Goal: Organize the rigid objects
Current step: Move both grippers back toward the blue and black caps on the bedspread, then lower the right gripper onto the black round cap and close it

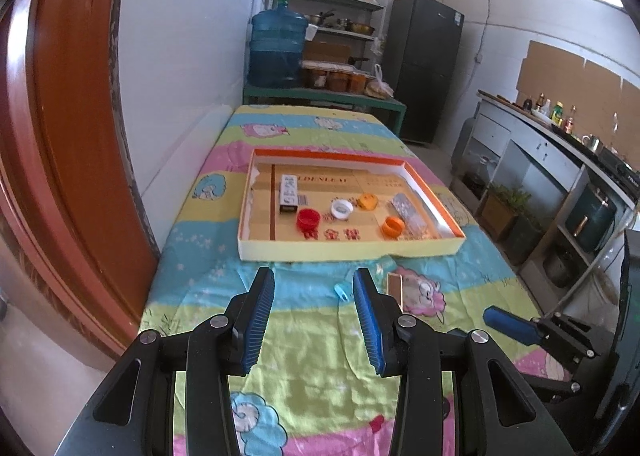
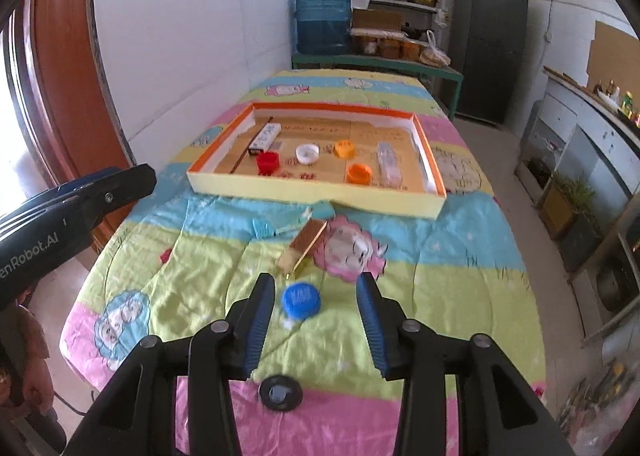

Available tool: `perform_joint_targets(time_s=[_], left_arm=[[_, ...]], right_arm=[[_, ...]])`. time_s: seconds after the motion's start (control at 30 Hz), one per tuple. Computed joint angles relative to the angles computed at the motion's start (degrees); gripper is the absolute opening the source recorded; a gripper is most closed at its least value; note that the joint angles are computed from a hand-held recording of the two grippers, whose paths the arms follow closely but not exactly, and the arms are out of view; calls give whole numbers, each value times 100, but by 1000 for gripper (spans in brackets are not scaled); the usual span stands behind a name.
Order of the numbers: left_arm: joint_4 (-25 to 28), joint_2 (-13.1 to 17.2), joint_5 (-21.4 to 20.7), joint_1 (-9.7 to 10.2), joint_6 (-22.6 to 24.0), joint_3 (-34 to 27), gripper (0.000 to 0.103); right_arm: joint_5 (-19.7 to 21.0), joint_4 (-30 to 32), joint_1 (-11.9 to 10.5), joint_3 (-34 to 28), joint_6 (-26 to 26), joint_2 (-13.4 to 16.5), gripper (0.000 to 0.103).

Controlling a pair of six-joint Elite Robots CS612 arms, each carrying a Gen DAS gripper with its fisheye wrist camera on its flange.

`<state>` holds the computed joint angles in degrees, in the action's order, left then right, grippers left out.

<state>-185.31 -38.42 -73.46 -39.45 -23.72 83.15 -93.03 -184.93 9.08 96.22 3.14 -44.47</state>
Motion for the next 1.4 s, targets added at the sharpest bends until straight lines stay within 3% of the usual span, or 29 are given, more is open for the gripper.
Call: perform_joint_targets(time_s=[0.27, 0.93, 1.4], left_arm=[[-60, -1, -18, -50, -33, 145, 42], [-28, 22, -157, -51, -213, 280, 42], [38, 95, -287, -17, -264, 202, 42]], right_arm=[[126, -25, 8, 181, 210, -7, 42], [290, 89, 53, 270, 120, 103, 42], [463, -388, 12, 402, -199, 237, 42]])
